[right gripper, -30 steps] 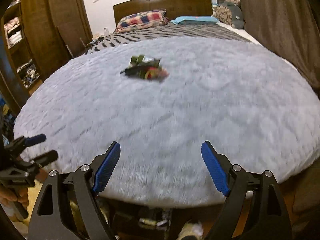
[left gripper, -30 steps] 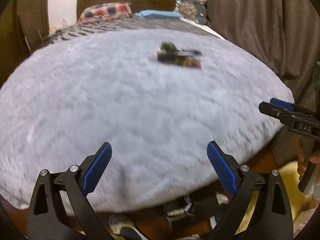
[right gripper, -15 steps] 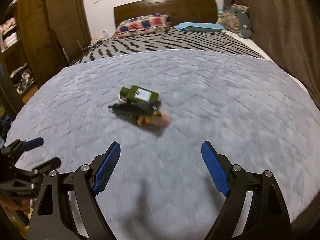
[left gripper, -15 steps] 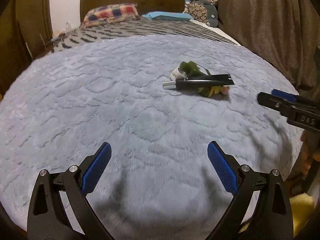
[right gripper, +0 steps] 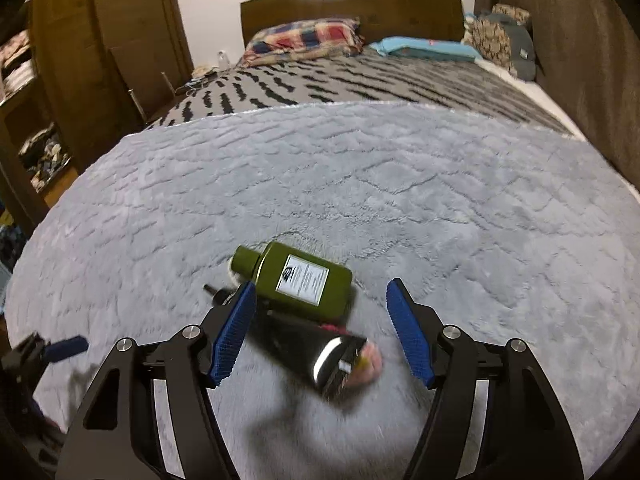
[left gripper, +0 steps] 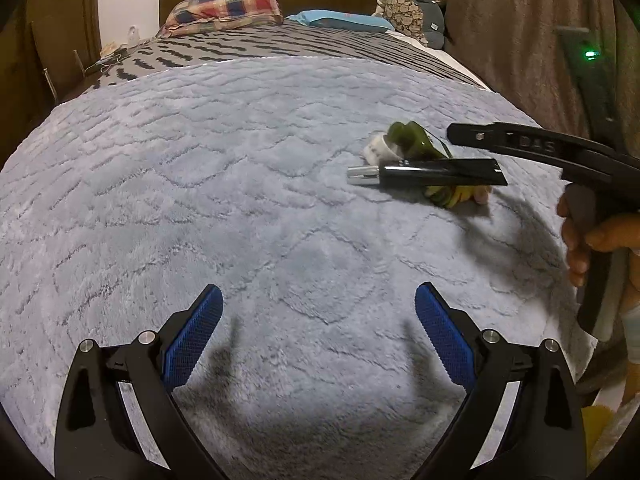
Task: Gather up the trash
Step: 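Move the right tool back to the blanket and grasp the black tube, then lift the black tube with right tool while left tool grasps pipe-cleaner flower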
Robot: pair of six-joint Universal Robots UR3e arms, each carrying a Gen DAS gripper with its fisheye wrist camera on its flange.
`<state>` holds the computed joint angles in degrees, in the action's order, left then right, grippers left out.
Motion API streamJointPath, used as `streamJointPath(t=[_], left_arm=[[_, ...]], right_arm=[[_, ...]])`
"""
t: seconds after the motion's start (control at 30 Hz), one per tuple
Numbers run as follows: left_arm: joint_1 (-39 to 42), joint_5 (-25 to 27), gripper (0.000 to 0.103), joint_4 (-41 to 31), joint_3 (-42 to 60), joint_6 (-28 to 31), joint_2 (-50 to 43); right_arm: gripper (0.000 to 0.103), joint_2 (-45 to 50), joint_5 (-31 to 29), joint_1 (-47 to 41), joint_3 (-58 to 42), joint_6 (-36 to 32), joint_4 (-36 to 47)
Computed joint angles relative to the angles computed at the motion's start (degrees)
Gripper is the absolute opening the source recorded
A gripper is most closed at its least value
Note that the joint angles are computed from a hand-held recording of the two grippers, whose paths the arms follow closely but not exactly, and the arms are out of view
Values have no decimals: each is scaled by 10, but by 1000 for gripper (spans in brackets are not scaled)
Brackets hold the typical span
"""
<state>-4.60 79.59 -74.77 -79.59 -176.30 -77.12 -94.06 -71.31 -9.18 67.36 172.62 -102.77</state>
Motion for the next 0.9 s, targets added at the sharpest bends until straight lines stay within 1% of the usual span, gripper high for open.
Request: streamJointPath(t=[0.07, 0.17, 0.2, 0.27, 0.3, 0.43, 0.5, 0.6, 0.67, 0.7, 0.73, 0.83, 0.9], left_arm=[[5, 0, 92, 1, 1, 2, -1], [13, -3, 92, 0, 2, 6, 0], [17, -4, 92, -1, 1, 8, 1], [25, -6, 92, -3, -3, 11, 4], [28, -6, 92, -3, -6, 12, 6], [44, -12, 92, -11, -19, 18, 18], [49, -14, 92, -13, -25, 24, 26], [61, -18, 92, -16, -34, 34, 36], [69, -19, 92, -16, -40, 38, 41], [74, -22, 92, -18, -42, 41, 43], [81, -24, 92, -19, -45, 44, 45], [95, -27, 92, -19, -55, 48, 50], [98, -28, 92, -19, -65, 49, 53]], right_arm=[[68, 17, 8, 6, -14, 4, 12], [57, 29, 15, 20, -33, -7, 36], [56, 27, 20, 25, -36, -13, 44], [55, 24, 30, 41, -47, -37, 75], [55, 24, 25, 53, -53, -46, 88], [55, 22, 21, 86, -58, -62, 109], [55, 30, 12, 102, -64, -52, 105], [54, 50, -33, 129, -72, -35, 83], [46, 59, -50, 137, -70, -28, 70], [45, 60, -59, 139, -65, -28, 63], [41, 60, -64, 138, -59, -29, 59], [33, 49, -57, 122, -36, -37, 57], [33, 41, -46, 115, -15, -47, 47]])
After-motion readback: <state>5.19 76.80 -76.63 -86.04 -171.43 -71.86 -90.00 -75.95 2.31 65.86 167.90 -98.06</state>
